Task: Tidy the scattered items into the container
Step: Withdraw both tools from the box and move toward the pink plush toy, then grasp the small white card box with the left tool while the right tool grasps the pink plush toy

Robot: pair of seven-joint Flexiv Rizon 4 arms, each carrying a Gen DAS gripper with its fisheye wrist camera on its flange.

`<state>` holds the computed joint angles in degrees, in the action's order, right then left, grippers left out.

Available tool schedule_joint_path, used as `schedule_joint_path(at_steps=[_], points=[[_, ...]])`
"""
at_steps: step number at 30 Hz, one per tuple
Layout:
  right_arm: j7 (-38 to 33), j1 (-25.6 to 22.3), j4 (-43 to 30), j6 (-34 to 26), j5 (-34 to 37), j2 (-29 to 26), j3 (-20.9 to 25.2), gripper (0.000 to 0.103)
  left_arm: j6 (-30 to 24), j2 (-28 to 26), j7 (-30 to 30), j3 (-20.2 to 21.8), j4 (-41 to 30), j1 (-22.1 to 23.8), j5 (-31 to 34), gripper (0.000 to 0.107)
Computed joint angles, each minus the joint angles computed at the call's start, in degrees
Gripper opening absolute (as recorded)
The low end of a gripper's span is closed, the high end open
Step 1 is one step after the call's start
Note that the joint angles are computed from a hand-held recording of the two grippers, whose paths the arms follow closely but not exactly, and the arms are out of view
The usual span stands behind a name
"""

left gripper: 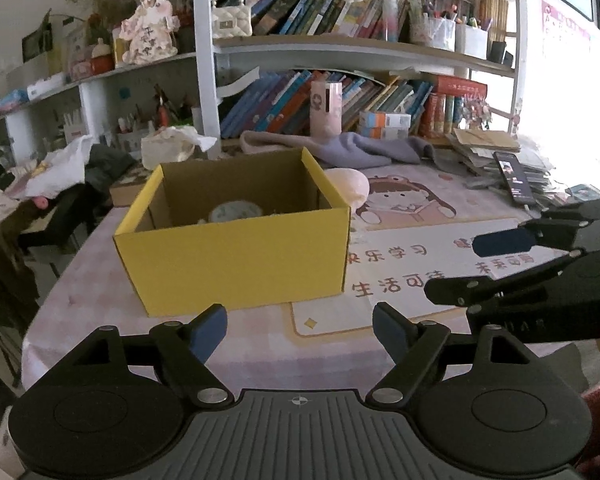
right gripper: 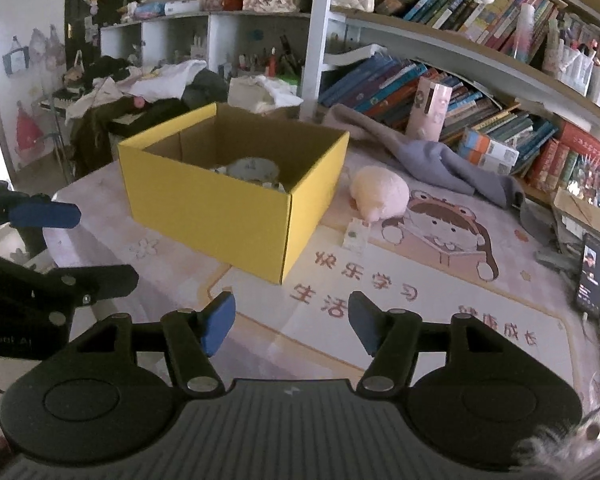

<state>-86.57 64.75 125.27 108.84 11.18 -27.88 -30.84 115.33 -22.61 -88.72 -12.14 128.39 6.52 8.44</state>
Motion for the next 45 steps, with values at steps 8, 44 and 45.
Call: schedule_joint_path(at_steps=[8,44,45], points=[[1.4,4.3,2.1,-1.4,0.3,-0.1,-5.3,0.062,-1.4,-1.7,-0.5,-5.3,-1.4,4.1,3.2,0.082],[3.8,-28.9,-10.1,-3.1,-12.4,-4.3,13.5,0.064,-13.6,-14.0,17.9,-8.0,-22.1,-7.2,-8.2,0.082],[3.5,-31.5,-11.1,-3.1,-13.6,-4.7,15.5,0.064,-13.9,-14.3,18.1,-6.8,-23.2,-8.6,-9.2,0.082]])
